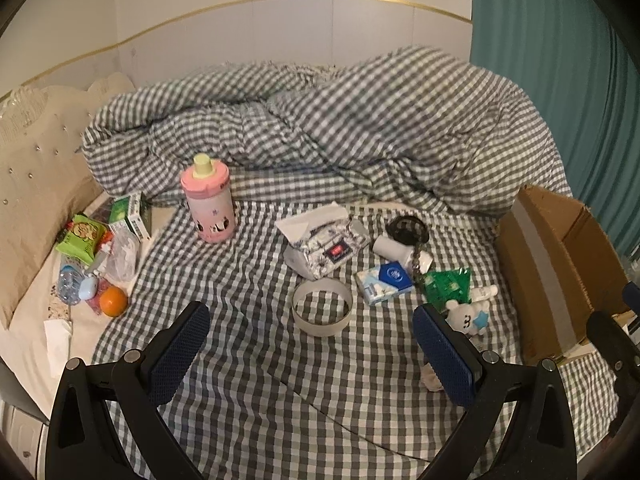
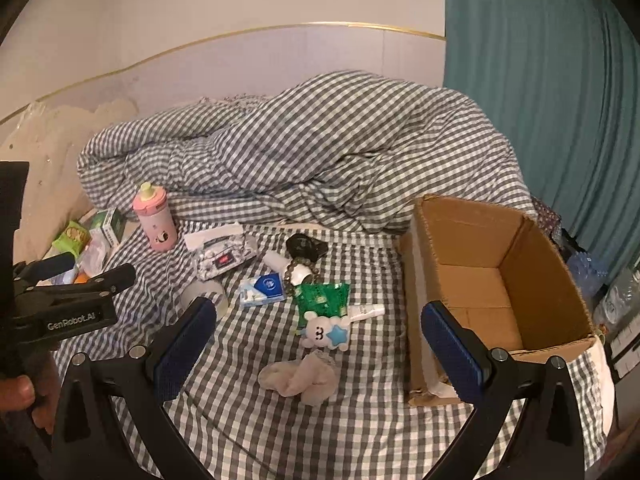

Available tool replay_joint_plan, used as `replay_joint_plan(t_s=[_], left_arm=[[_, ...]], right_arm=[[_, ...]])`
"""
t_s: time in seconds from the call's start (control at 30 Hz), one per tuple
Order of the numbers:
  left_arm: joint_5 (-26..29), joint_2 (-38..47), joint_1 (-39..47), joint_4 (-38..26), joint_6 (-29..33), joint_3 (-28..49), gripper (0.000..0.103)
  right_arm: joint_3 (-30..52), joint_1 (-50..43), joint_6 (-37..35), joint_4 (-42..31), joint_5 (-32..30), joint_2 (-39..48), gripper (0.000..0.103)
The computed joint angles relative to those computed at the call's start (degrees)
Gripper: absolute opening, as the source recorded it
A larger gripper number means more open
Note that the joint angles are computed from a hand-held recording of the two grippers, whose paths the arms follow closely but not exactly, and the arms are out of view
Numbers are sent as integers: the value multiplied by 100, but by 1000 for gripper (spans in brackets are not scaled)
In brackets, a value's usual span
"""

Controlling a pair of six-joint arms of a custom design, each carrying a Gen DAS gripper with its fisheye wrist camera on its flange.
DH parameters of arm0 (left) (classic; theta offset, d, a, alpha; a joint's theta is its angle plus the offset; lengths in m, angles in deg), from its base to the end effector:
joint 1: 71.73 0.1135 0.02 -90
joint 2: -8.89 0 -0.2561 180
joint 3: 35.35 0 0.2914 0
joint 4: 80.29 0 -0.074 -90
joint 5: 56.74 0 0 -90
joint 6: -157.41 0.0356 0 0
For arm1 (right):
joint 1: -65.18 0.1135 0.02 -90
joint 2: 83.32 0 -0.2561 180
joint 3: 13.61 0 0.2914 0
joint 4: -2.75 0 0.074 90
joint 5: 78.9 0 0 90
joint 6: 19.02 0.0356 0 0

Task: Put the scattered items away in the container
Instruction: 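Move the left gripper to the white tape roll while the right gripper approaches the lace cloth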

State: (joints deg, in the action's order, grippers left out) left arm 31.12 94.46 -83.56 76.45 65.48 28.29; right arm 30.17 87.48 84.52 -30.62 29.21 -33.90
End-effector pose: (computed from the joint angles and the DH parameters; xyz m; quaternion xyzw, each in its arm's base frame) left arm 0.3406 -0.0700 0.1823 0.0727 0.9215 -0.0285 0.3804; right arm 0.2144 0.0760 0.2115 -0.0005 0.8939 -0.0044 0.4482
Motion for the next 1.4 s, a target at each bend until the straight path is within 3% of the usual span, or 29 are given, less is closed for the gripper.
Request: replay_joint_plan(t_s=[0.8,1.4], left_arm=[[-244,2858,154,311,287,1542,103],[-251,4382,408,282,203,2842,103]], right_arm=[[283,-228,-183,1797,-777,2497,101],[836,-525,-170,2188,-888,4174,100]])
